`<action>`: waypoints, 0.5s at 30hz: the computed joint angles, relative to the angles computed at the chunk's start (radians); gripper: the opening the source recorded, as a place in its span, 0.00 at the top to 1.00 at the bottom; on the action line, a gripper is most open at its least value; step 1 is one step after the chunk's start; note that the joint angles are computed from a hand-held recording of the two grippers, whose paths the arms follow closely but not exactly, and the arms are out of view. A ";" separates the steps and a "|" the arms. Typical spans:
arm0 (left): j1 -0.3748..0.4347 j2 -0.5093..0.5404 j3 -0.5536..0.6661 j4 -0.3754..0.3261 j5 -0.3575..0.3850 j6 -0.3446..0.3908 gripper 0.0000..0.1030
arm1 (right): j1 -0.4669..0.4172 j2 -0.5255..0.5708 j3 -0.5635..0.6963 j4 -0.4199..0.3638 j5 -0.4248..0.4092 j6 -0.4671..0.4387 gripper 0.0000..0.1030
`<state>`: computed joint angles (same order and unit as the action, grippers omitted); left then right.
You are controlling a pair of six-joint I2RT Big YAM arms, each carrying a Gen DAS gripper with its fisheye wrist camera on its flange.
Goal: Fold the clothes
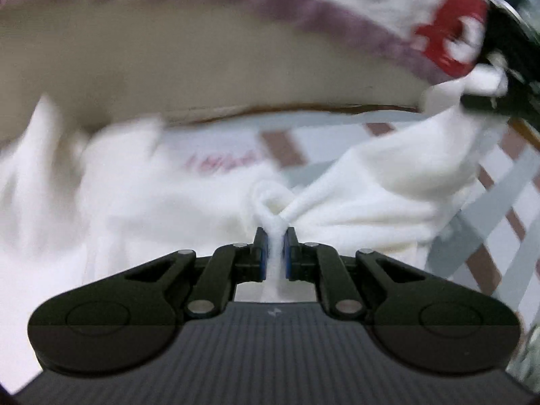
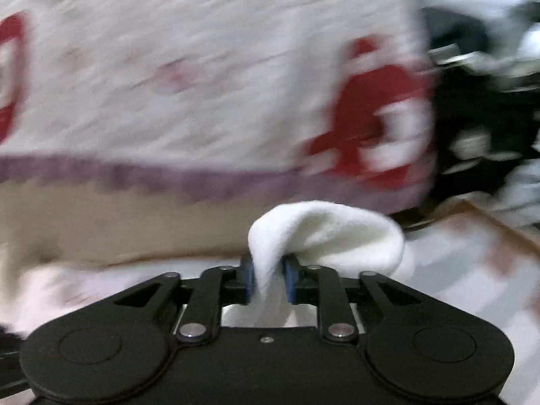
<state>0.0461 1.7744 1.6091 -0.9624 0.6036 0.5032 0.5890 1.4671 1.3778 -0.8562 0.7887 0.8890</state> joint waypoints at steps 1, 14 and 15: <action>0.023 0.015 0.017 -0.028 0.012 -0.029 0.92 | -0.005 -0.009 -0.018 0.068 -0.081 -0.038 0.65; 0.104 0.115 0.136 -0.151 0.003 0.010 1.00 | -0.071 -0.132 -0.250 0.096 -0.192 0.248 0.40; 0.107 0.117 0.142 -0.161 0.016 0.018 1.00 | -0.082 -0.132 -0.255 0.108 -0.212 0.259 0.40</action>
